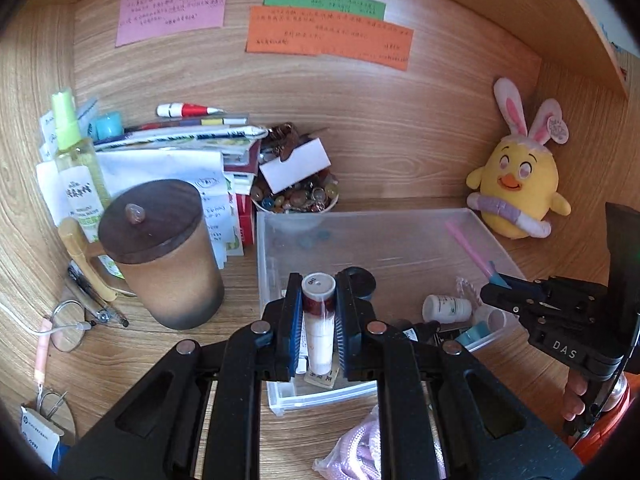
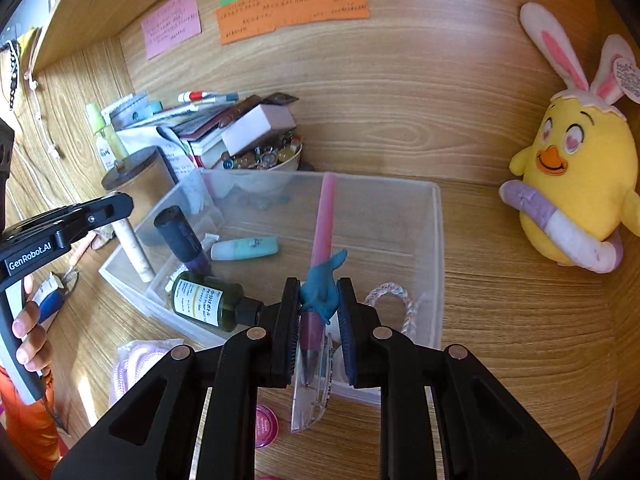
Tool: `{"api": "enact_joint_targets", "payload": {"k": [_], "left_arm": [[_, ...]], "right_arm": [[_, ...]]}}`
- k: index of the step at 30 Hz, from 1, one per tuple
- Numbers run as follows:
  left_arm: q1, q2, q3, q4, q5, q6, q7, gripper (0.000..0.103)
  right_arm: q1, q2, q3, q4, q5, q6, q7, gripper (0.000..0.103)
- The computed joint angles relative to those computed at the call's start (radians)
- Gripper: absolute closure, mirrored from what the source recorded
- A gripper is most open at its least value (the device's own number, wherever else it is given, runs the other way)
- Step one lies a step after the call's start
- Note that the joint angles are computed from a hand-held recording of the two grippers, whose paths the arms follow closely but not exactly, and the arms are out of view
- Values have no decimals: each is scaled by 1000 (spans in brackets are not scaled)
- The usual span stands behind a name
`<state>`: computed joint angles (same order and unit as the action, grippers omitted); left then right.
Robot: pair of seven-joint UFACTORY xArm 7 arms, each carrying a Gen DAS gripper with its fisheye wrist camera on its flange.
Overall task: Organize objects
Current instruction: 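Carry the white tube and toothbrush into the clear box and open both grippers, then withdraw both grippers toward the pink rope bag and pink scissors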
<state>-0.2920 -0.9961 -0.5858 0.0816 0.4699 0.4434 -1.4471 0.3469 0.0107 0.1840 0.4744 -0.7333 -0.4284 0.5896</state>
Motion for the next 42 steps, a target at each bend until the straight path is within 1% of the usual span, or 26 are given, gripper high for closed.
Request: {"api": "enact_joint_targets", "payload": {"k": [4,7,8,9,10,11,12,13,14,16,18,19,20,21,23,27,30,32,34,36,38,39,42], "left_arm": [[16,45,-5,12,1,-19,-2,89],[4,58,-6,18,-5,-12,-4,88],[-2,61,-6,21,-8,-5,-7,83],[-10,60,-6,22,-11,2,-9,76],[-17,59,-8,24,-14,13,-13,71],[-24,58,-20,32,-15,33,-21,61],[-30,55,-32,38,-14,54,-31,52],[-40,51,-43,46,-13,78,-41,47],[-49,48,-51,52,-11,97,-50,41],[-76,42,-57,62,-7,125,-64,33],[-101,44,-69,76,-7,158,-83,16],[-110,49,-84,86,-7,179,-98,12],[-118,58,-95,96,-6,198,-113,7],[-127,73,-108,108,-7,217,-129,6],[-150,103,-109,116,-4,223,-148,6],[-183,200,-107,124,-2,174,-195,5],[-169,309,-134,152,23,141,-239,5],[-161,375,-150,177,47,155,-269,5],[-157,432,-172,202,70,192,-318,5],[-174,467,-163,205,88,201,-352,5],[-199,483,-155,204,102,215,-393,5],[-219,484,-147,202,102,228,-408,5],[-286,482,-118,198,97,282,-434,5]], "right_arm": [[-5,13,3,10,-20,11,15,86],[-28,24,4,34,-125,23,108,85],[-35,25,5,38,-146,23,129,82],[-43,23,5,41,-177,21,157,78],[-47,17,3,37,-189,16,169,76],[-47,10,2,31,-190,11,170,70],[-42,-6,1,12,-151,5,137,64],[-35,-22,0,-4,-121,2,114,62],[-28,-37,-4,-19,-102,-2,98,57],[-13,-68,-17,-45,-88,-10,84,52],[3,-104,-34,-79,-74,-21,70,44],[11,-124,-42,-100,-65,-28,59,42],[21,-137,-52,-114,-62,-32,55,38],[29,-152,-60,-132,-53,-36,46,33],[42,-188,-78,-177,-39,-46,27,30],[76,-234,-140,-247,-81,-41,40,27],[98,-252,-191,-297,-143,-26,73,26],[106,-270,-206,-327,-171,-8,85,26],[114,-289,-202,-364,-166,0,70,26],[120,-305,-186,-398,-134,-1,38,25],[113,-325,-129,-438,-31,-7,-26,21],[115,-324,-111,-450,8,-14,-52,21],[137,-302,-87,-461,87,-13,-106,21]]}}
